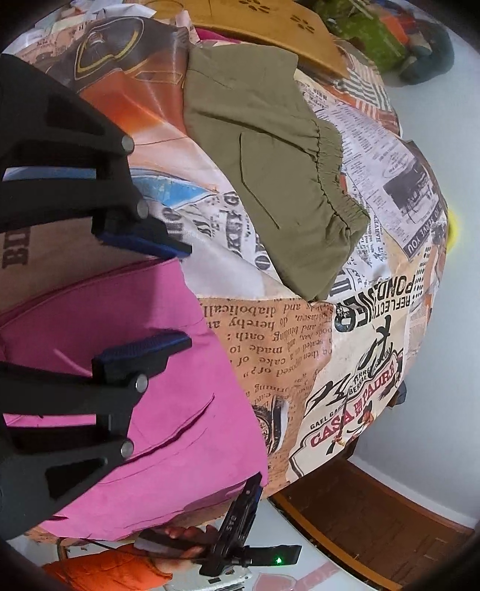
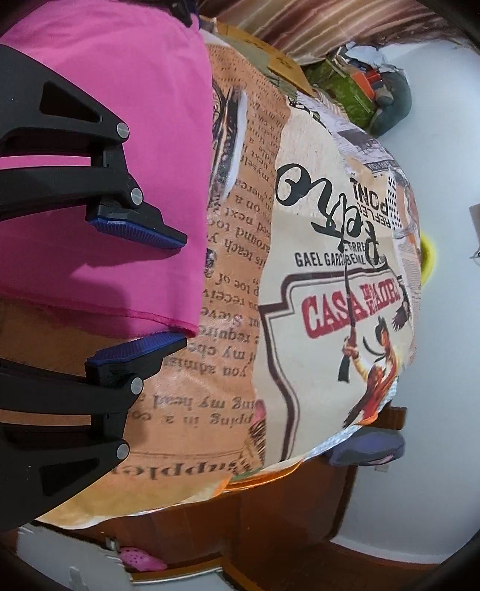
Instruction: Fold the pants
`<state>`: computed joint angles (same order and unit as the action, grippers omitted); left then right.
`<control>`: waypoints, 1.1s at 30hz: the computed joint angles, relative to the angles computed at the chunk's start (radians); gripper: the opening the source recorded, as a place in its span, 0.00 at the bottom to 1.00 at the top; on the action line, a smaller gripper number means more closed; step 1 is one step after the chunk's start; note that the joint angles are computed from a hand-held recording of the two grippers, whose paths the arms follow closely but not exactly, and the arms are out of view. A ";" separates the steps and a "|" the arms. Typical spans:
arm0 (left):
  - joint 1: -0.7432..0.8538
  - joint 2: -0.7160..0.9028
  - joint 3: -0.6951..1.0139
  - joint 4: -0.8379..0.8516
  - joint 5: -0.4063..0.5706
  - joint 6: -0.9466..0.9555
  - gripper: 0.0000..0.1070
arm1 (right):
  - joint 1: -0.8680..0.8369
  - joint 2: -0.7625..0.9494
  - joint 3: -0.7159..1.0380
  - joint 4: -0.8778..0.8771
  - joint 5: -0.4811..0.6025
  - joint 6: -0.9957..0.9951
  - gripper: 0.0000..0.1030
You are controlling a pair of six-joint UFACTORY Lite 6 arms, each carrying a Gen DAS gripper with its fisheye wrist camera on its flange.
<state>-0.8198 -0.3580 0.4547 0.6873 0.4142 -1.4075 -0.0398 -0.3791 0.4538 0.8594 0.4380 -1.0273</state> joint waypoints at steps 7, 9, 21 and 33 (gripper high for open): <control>-0.094 0.006 0.037 0.109 0.128 -0.144 0.13 | 0.065 -0.026 -0.020 -0.108 -0.077 0.078 0.06; -0.093 0.023 0.046 0.133 0.150 -0.164 0.13 | 0.063 -0.017 -0.017 -0.118 -0.088 0.080 0.05; -0.134 0.033 0.115 0.085 0.310 -0.090 0.19 | 0.127 -0.082 0.047 -0.463 -0.025 0.467 0.29; -0.221 0.152 0.230 0.127 0.249 -0.155 0.25 | 0.397 -0.184 0.028 -0.434 -0.013 0.560 0.32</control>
<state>-1.0407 -0.2063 0.6848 0.8139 0.6629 -1.5626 0.3570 -0.5631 0.4816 0.4255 0.4255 -0.4670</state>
